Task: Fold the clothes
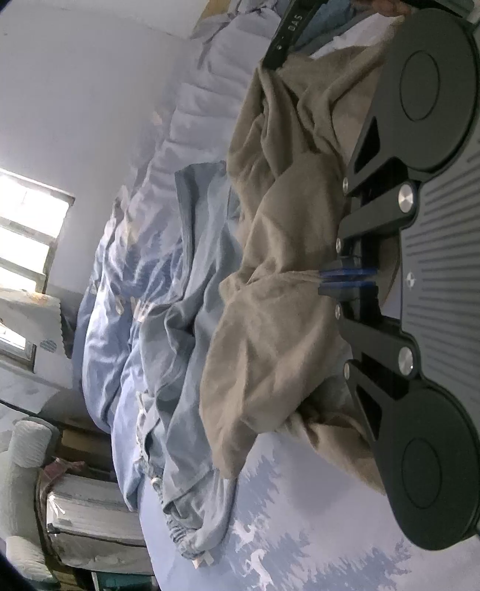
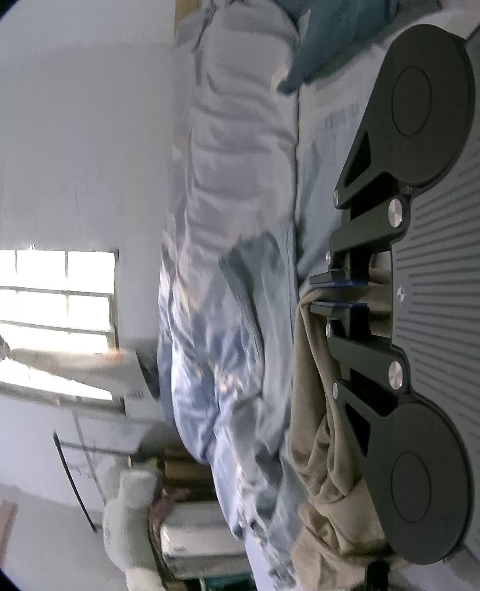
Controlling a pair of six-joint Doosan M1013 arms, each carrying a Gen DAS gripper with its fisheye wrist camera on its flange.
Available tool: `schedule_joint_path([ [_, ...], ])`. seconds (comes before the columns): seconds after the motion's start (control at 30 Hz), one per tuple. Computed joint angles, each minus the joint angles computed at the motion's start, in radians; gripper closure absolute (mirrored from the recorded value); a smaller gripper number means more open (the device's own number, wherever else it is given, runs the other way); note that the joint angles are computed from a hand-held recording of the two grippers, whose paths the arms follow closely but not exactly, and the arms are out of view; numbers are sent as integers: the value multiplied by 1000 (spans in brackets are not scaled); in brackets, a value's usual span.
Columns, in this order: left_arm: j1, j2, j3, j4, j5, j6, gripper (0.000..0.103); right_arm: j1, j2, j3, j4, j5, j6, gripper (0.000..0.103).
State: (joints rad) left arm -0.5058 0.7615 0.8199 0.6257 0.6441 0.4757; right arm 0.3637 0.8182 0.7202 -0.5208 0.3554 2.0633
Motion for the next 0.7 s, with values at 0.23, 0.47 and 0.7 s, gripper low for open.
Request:
schedule_joint_path([
  [0.23,-9,7,-13,87,3,-86,102,-21,-18,27,-328,55,353,102],
  [0.47,-15,18,-35,68,28,-76,101,-55,-39,44,-492,205,616,103],
  [0.7,-10,-11,15,-15,-32,-83,98,-64,-56,75,-376,126,473,103],
])
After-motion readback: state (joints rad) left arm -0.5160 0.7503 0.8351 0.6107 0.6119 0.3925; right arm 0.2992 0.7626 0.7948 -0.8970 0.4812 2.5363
